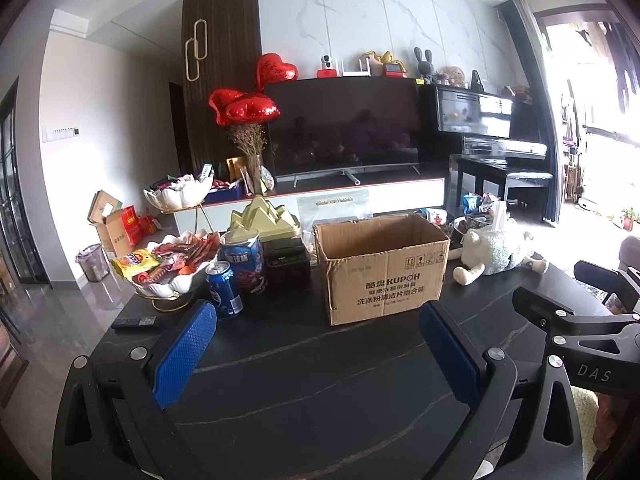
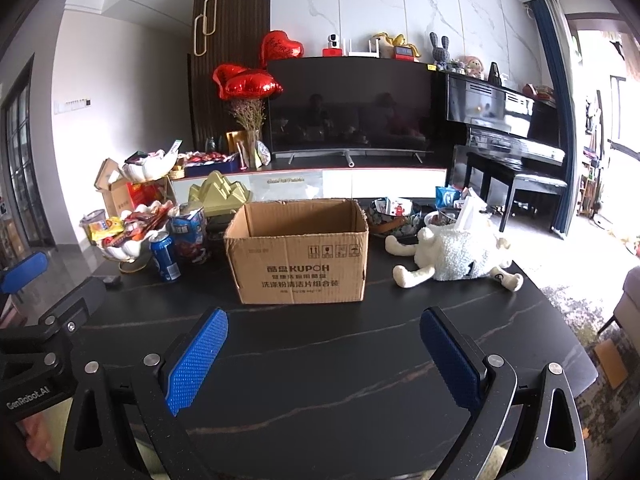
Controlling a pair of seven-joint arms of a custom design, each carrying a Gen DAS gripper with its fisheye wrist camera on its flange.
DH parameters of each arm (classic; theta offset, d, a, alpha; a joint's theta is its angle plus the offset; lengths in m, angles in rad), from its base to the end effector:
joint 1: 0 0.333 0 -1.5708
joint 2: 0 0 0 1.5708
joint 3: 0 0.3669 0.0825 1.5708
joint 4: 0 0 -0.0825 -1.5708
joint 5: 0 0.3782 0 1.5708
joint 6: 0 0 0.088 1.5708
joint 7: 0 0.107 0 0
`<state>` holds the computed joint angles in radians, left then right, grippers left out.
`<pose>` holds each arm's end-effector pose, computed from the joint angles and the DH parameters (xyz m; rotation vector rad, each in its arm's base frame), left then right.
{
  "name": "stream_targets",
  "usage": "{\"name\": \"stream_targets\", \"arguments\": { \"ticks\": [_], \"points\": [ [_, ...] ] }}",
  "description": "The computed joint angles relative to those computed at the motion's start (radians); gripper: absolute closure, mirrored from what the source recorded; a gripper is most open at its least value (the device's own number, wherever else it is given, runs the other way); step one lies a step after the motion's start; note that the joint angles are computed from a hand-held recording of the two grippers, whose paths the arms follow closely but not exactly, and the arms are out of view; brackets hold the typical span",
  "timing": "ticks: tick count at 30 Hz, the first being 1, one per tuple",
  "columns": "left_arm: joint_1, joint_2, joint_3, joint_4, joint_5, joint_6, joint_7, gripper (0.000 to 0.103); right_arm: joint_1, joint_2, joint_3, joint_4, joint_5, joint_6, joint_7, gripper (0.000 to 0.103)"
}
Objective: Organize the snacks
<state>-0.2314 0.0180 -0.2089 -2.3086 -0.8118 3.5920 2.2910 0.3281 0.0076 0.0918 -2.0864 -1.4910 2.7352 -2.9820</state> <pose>0.5118 -0.1394 0.5221 -1.3525 1.6417 -0.9782 0.5057 0.2677 0.5180 -1.5354 1.6204 -0.9467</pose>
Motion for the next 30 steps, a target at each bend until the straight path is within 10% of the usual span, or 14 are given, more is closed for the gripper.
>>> {"name": "stream_targets", "arguments": {
  "ticks": [30],
  "points": [
    [0.005, 0.001, 0.007, -0.008, 0.023, -0.043, -0.023, 0.000, 0.000, -0.007, 0.003, -0.010, -0.004, 0.003, -0.004, 0.005]
  ]
}}
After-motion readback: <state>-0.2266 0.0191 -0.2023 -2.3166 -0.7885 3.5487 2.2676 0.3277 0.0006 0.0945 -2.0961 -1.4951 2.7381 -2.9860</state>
